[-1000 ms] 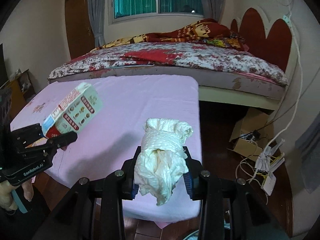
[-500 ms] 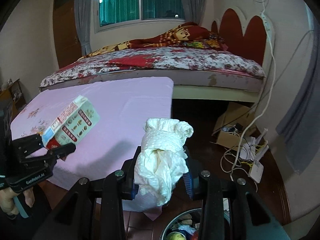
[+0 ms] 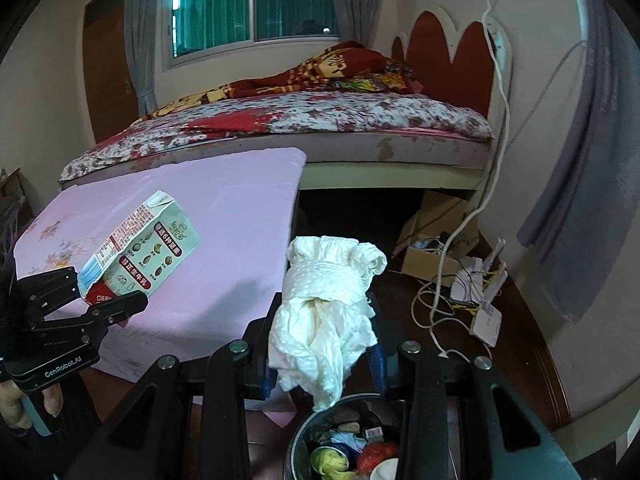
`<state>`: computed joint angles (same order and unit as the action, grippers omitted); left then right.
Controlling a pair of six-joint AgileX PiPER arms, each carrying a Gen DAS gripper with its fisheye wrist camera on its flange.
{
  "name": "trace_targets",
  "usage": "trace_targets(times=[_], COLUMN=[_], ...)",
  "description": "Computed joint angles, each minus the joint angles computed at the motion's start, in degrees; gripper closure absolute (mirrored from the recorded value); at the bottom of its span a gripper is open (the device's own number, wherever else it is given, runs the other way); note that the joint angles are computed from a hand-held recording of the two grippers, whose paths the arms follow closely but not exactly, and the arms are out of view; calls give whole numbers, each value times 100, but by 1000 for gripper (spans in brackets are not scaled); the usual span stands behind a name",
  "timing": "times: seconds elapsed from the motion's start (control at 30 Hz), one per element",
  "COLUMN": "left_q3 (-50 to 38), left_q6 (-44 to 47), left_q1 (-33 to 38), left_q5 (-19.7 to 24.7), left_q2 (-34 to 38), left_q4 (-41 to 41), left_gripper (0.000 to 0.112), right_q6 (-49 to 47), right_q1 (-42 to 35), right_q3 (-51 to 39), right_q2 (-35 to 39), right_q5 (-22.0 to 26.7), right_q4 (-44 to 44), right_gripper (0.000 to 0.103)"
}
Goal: Collect trash
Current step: 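Carry the tissue and milk carton with both tools over the black bin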
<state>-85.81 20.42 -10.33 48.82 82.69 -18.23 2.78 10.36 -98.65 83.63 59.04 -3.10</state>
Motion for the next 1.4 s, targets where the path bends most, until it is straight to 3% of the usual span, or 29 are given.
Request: trace_targets(times=[0.7, 0.9, 1.4], left_q3=[300, 352, 431], left_q6=[-216, -271, -175], left_q1=[-1319, -1637, -1986], left_q5=[-27, 40, 388], left_q2=[224, 435, 1007], left_q4=[305, 390, 287], left_gripper=[78, 78, 78], right_q6=[-998, -1379, -1781], right_q1=[-1520, -1948, -2185], right_q3=[2163, 2594, 3619], right_q2=[-1126, -1219, -1063], right_q5=[-279, -277, -493], right_q4=[621, 822, 733], right_gripper=[64, 64, 64])
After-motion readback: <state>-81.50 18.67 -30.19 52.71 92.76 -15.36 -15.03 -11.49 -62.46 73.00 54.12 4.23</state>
